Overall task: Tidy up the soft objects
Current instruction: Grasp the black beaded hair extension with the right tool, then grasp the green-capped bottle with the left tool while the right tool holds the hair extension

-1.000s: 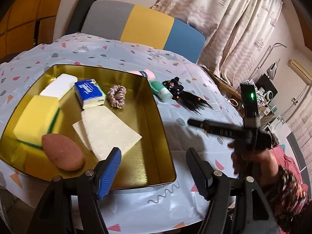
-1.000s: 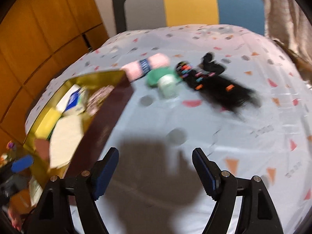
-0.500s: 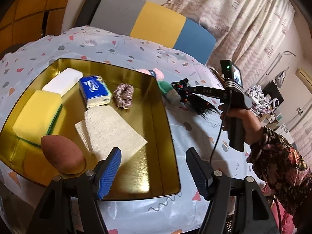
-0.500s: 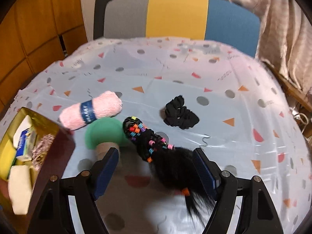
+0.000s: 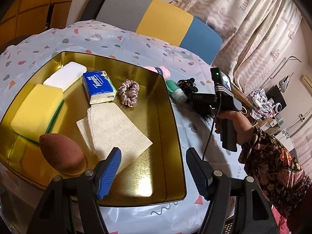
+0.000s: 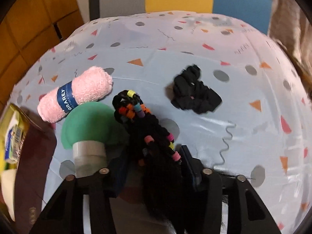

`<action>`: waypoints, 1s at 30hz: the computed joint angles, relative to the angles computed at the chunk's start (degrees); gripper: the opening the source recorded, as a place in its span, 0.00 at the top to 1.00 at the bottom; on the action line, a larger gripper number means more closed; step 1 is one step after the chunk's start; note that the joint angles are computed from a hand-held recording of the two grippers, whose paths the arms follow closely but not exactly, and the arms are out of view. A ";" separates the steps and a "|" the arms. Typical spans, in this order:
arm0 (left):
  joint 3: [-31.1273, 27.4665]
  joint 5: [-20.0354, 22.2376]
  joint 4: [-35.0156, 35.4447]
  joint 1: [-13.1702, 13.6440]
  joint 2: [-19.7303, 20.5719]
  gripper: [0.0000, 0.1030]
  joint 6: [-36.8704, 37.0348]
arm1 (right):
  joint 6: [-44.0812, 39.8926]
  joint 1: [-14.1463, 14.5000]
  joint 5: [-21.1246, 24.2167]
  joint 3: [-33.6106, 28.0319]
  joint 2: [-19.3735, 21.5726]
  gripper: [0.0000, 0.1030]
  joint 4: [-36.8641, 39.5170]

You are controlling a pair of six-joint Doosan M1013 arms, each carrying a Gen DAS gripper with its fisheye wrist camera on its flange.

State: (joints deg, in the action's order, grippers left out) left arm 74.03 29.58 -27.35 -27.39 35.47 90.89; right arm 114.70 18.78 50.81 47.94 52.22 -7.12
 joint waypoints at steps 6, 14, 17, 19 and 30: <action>-1.15 -0.40 1.60 -0.95 0.06 0.32 -0.37 | 4.72 -1.48 -5.67 8.20 -4.44 0.68 4.33; -8.11 1.21 5.96 -3.41 2.77 0.32 -2.48 | 6.47 -2.93 -9.49 19.68 -10.96 0.68 8.81; -13.36 3.59 7.93 -4.34 5.50 0.32 -5.06 | 4.85 -3.54 -13.93 24.29 -13.18 0.68 13.19; -18.30 6.67 12.95 -5.28 8.08 0.32 -9.08 | 3.82 -3.79 -17.68 26.97 -14.29 0.69 15.76; -51.60 28.75 26.35 -7.41 26.91 0.32 -17.97 | 5.08 -4.30 -19.51 28.33 -14.88 0.70 19.90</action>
